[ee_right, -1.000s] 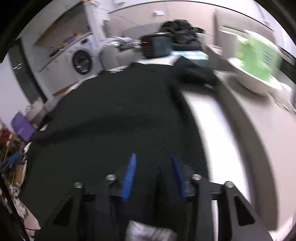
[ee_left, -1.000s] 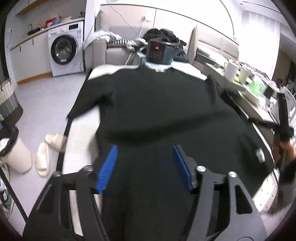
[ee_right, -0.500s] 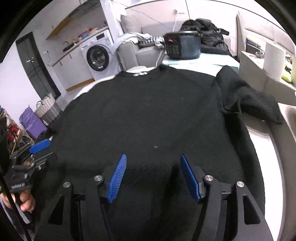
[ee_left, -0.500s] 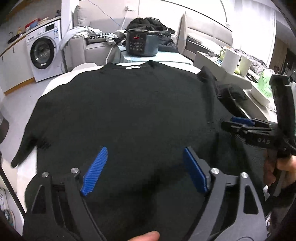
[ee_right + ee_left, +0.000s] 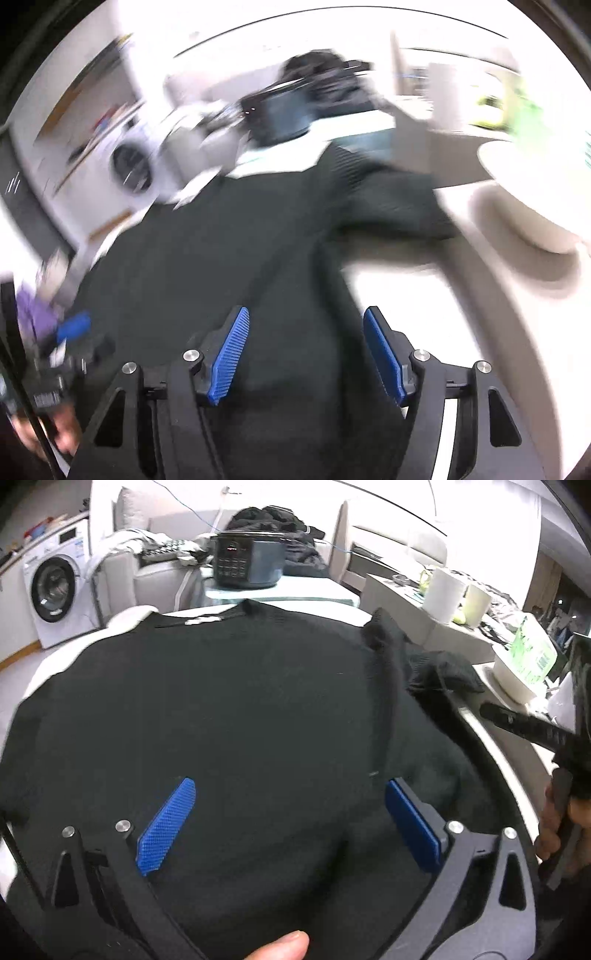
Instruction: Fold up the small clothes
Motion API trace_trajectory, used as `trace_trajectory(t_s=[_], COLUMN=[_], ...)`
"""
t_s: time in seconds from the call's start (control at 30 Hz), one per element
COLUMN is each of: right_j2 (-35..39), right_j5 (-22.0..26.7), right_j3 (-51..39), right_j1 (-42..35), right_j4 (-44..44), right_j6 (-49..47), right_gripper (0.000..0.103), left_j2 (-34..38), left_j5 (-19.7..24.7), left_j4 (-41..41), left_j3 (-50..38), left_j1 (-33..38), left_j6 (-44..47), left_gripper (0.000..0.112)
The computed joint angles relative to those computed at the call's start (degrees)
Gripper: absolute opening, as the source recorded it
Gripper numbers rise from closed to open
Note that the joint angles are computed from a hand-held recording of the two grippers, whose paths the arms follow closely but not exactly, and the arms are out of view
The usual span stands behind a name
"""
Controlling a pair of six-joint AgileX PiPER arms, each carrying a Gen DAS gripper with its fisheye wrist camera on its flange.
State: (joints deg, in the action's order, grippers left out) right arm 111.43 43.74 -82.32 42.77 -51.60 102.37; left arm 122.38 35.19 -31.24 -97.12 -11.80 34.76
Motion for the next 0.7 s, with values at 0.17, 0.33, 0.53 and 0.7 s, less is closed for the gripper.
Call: trace_trajectory(t_s=[0.17,0.33,0.53,0.7], right_j2=[-2.81,0.10,4.79,11.01], right_j5=[-9.06,-14.26,-15.42,-1.72], right_j3=[4.50,2.02,-2.90,-14.96], right_j1=[-7.26,-10.36,-12.71,-12.58], right_j4=[0.72,1.71,-0.06,6.03], right_j6=[5.44,8.47,16.53,6.94], right_gripper=[0.068,0.068,0.068,0.051], left_j2=[6.01,10.22,9.88,8.54], left_j5=[3.74,7.67,5.91,4.04], left_j4=[2.91,5.81,5.31,4.79], left_j3=[-7.24,-11.58,-9.11,-6.23], left_j1=[-2.83,-3.85,-3.63,-3.23], left_j6=[-3.32,-4.41,0.18,3.40], left_gripper=[0.101,0.102,0.101,0.101])
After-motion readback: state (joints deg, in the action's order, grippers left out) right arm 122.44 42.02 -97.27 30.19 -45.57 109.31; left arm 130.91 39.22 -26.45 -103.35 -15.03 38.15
